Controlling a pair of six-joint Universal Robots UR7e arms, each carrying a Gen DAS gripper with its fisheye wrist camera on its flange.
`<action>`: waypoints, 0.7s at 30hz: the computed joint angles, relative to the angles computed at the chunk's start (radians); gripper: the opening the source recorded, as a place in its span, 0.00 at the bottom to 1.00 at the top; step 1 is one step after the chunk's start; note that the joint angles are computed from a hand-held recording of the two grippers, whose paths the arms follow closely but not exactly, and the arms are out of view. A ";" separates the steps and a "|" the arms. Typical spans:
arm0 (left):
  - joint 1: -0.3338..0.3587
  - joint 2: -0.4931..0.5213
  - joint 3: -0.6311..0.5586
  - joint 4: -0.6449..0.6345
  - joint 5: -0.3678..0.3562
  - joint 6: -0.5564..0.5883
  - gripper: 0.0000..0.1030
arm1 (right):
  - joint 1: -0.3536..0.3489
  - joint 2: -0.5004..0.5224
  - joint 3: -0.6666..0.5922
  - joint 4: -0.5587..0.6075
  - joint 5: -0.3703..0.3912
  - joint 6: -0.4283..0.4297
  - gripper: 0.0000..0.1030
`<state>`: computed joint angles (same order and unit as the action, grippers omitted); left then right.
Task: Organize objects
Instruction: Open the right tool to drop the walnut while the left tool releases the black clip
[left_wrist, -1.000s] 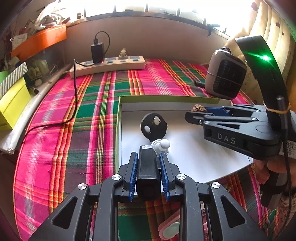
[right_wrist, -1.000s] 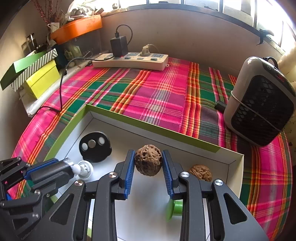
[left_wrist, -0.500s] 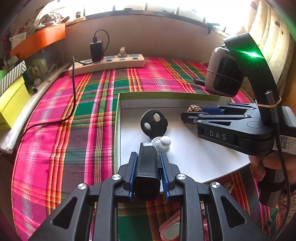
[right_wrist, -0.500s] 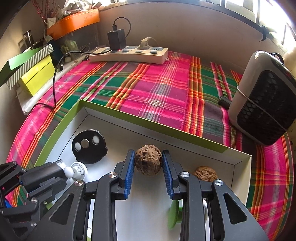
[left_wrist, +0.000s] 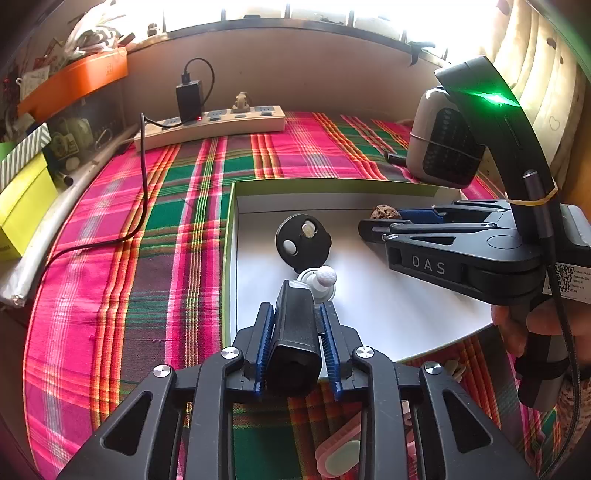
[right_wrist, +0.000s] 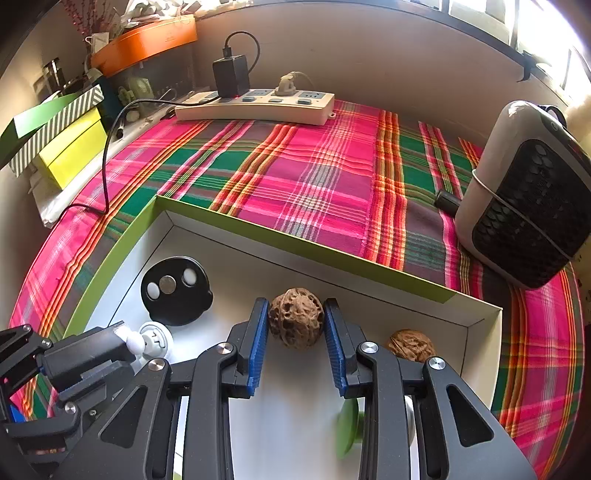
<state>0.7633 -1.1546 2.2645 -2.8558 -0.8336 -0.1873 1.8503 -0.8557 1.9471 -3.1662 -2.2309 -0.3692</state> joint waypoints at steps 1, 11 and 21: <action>0.001 0.000 0.000 -0.001 -0.002 0.002 0.25 | 0.000 0.000 0.000 -0.001 0.000 0.001 0.30; -0.004 -0.006 0.008 -0.003 -0.004 -0.008 0.31 | 0.003 -0.002 0.005 -0.011 -0.004 0.012 0.41; -0.006 -0.014 0.012 -0.001 -0.017 -0.004 0.37 | 0.005 -0.003 0.009 -0.023 -0.006 0.016 0.50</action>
